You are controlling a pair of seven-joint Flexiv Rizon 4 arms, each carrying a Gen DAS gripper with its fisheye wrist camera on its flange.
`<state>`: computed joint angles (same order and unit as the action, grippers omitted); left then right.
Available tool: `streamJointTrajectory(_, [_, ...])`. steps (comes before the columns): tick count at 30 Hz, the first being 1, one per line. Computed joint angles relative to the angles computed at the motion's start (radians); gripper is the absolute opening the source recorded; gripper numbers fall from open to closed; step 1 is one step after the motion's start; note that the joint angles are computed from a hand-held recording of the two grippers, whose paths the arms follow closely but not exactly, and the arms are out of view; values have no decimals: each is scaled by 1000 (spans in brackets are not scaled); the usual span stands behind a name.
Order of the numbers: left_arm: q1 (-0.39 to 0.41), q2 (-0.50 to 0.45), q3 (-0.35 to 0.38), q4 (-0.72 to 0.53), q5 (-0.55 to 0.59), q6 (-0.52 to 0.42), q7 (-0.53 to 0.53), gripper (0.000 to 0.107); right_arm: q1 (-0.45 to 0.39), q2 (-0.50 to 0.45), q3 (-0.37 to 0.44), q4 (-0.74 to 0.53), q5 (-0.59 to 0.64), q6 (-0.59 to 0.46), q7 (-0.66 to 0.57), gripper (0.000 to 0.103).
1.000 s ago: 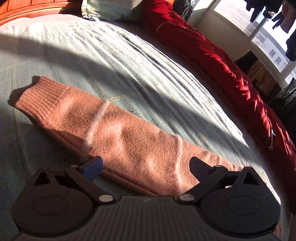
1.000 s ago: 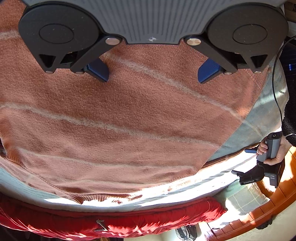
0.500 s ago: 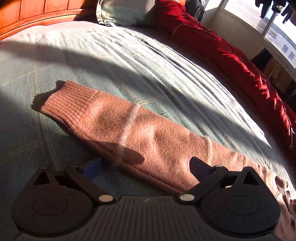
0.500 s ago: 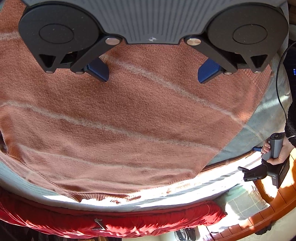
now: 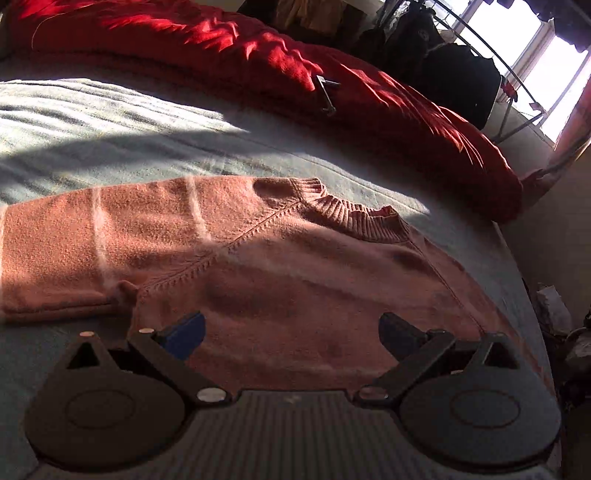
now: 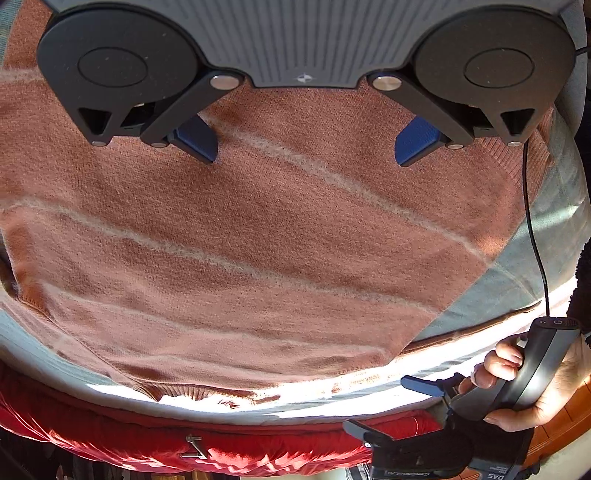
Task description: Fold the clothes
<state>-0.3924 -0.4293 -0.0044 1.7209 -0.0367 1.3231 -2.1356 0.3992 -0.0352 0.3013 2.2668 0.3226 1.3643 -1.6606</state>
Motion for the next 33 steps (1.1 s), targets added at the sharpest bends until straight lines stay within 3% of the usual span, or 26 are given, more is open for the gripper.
streamJointTrajectory(2, [5, -55, -54, -56, -18, -23, 62, 100, -4, 6, 0, -4, 22, -9, -16, 103])
streamJointTrajectory(4, [-13, -102, -62, -110, -17, -51, 98, 100, -7, 12, -3, -7, 44, -14, -31, 103])
streamJointTrajectory(8, [-81, -175, 1, -214, 34, -136, 92, 100, -12, 21, -13, -8, 72, -15, -41, 103])
streamJointTrajectory(12, [-165, -194, 88, -303, 165, -235, 61, 102, -15, 33, -21, -8, 101, -11, -61, 103])
streamJointTrajectory(16, [-140, -196, 11, -349, 186, -218, 171, 102, -12, 64, -30, -20, 218, -29, -173, 103])
streamJointTrajectory(19, [-155, -259, -4, -487, 181, -283, 243, 102, -2, 95, -51, -34, 334, -66, -295, 103])
streamJointTrajectory(23, [-207, -396, 45, -740, 201, -426, 226, 102, 7, 130, -78, -35, 409, -86, -375, 103])
streamJointTrajectory(27, [-216, -511, 35, -893, 193, -458, 261, 102, 12, 160, -114, -41, 486, -111, -449, 103])
streamJointTrajectory(29, [-235, -560, 51, -971, 199, -529, 279, 102, 10, 163, -127, -49, 510, -122, -468, 103])
streamJointTrajectory(30, [-244, -573, 57, -991, 199, -557, 269, 102, 8, 165, -131, -52, 518, -126, -473, 103])
streamJointTrajectory(33, [-263, -546, 52, -933, 211, -510, 232, 102, 2, 170, -136, -57, 535, -132, -479, 103])
